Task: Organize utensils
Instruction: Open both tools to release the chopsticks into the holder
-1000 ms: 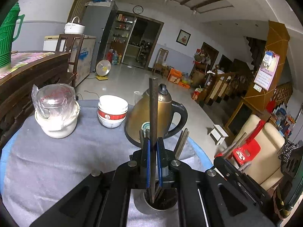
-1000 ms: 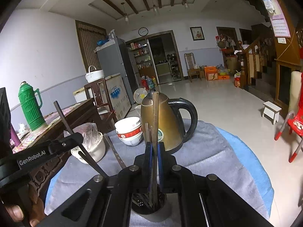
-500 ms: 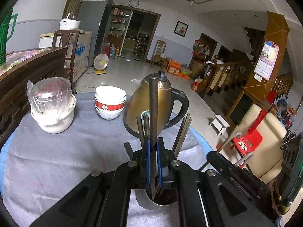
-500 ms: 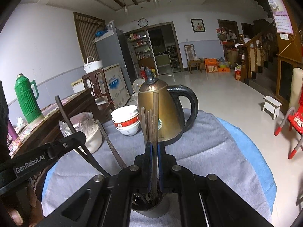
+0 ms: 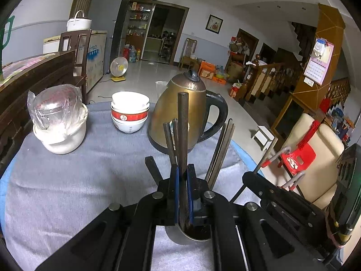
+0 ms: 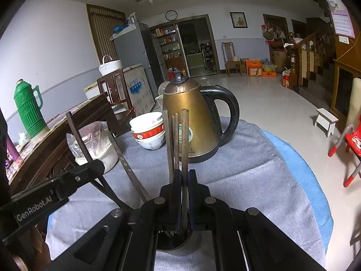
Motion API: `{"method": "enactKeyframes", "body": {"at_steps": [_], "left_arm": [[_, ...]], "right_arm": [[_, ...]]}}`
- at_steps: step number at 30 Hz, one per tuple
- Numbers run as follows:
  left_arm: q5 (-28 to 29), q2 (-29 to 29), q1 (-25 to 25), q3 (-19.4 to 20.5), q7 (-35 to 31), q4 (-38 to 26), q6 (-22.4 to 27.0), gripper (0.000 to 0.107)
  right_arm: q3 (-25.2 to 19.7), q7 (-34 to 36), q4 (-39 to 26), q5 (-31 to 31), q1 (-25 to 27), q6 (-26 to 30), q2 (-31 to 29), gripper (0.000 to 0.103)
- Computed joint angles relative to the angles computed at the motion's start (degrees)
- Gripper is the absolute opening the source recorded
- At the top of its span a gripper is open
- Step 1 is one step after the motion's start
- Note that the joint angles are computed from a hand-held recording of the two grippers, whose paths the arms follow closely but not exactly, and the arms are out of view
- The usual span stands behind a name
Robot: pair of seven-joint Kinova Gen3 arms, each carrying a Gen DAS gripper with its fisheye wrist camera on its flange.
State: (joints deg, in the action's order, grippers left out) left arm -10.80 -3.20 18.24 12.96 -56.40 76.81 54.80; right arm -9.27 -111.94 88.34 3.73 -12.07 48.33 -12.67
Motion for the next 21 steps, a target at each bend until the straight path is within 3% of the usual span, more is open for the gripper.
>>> {"method": "enactKeyframes", "body": {"at_steps": [21], "left_arm": [[0.73,1.27,0.68,-0.52,-1.34,-0.66,1.29,0.007]], "right_arm": [[0.45,0.36,-1.44,-0.26,-0.63,1.16,1.78,0.006]]}}
